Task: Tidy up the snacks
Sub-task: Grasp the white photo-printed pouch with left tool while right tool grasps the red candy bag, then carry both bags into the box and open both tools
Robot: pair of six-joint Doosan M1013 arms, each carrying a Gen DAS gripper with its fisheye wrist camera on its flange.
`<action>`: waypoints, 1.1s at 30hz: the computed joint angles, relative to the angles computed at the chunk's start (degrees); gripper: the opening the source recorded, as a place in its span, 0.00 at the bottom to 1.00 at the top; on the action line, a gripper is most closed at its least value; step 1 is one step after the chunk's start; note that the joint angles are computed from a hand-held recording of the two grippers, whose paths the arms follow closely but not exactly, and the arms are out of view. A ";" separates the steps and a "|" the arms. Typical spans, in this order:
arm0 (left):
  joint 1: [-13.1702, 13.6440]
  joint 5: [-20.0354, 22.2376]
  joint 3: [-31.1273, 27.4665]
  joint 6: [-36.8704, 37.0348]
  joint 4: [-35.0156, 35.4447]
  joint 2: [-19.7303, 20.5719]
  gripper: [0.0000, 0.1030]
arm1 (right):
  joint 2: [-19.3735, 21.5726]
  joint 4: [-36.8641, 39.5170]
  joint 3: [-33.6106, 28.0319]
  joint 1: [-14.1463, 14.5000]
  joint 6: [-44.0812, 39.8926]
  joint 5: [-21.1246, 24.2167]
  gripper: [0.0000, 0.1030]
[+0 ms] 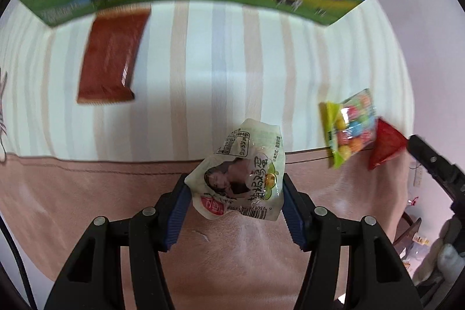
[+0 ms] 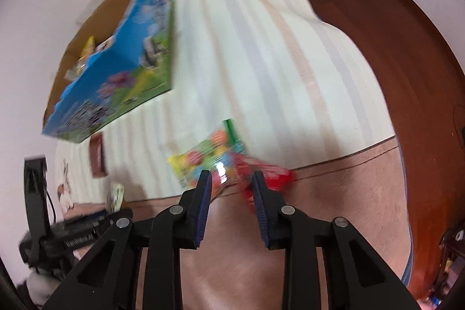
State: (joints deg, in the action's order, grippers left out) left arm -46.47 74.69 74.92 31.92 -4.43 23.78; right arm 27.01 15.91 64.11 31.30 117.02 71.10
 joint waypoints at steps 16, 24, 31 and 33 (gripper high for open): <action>0.84 -1.14 0.23 4.07 -0.50 1.03 0.55 | 3.77 -2.14 -1.07 -0.05 4.41 5.86 0.59; 1.48 -1.31 0.25 5.65 -0.96 0.59 0.55 | 0.42 -1.03 4.21 -0.38 6.25 -0.33 0.39; 2.51 -4.02 0.90 5.36 -0.44 -3.09 0.55 | -1.89 3.58 2.16 0.64 4.92 -3.93 0.40; 2.94 -4.69 0.96 5.17 0.41 -4.64 0.55 | -1.24 4.40 -1.37 1.15 3.19 -4.49 0.40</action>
State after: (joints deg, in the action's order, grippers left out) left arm -43.53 70.00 75.88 37.10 -4.01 19.14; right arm 25.77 20.31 62.74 32.45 120.21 66.61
